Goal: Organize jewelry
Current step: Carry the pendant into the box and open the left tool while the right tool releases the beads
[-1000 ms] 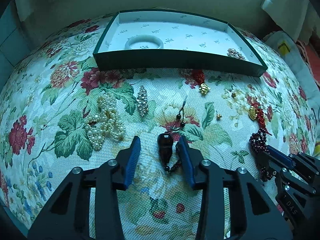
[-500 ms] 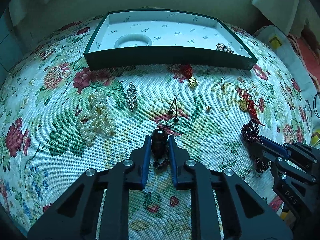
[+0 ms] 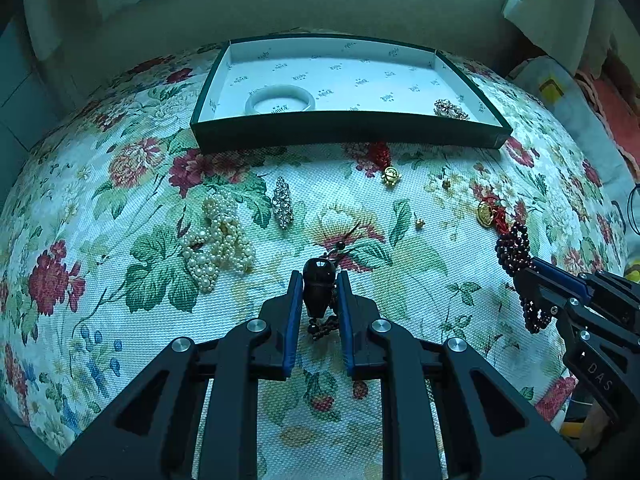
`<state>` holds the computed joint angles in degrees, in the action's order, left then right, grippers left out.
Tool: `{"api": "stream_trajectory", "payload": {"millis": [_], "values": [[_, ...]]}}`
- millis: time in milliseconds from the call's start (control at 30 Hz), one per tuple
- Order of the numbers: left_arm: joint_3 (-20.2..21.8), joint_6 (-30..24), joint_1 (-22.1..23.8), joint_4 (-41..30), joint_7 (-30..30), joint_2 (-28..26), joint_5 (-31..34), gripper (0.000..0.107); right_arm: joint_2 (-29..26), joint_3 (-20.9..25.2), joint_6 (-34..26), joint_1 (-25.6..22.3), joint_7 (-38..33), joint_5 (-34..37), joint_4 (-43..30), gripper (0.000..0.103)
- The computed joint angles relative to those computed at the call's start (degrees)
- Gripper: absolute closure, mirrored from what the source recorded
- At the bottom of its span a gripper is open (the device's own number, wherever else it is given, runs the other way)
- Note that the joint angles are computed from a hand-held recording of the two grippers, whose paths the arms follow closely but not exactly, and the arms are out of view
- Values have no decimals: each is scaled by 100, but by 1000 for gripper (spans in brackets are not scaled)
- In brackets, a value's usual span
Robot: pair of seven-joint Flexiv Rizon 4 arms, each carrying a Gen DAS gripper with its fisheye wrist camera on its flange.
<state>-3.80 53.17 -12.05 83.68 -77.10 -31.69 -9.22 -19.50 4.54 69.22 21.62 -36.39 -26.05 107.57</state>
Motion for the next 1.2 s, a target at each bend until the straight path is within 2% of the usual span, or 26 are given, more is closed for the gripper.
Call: {"api": "stream_trajectory", "payload": {"millis": [367,733,967,1200], "values": [[-95,180,12,-135,141,33,-115,90,87,-112,131,-43,126,-188,-26,92],[-129,160,-37,-753,174,-266,-186,90,-155,-264,279,-133,89,-301,-469,92],[-110,2,-151,-1856,87,-876,-165,90,-599,-390,340,-187,-145,-205,-1144,92],[6,-555,-354,-3779,-84,-1962,-46,90,-1193,-501,315,-264,-502,-7,-2074,92]]}}
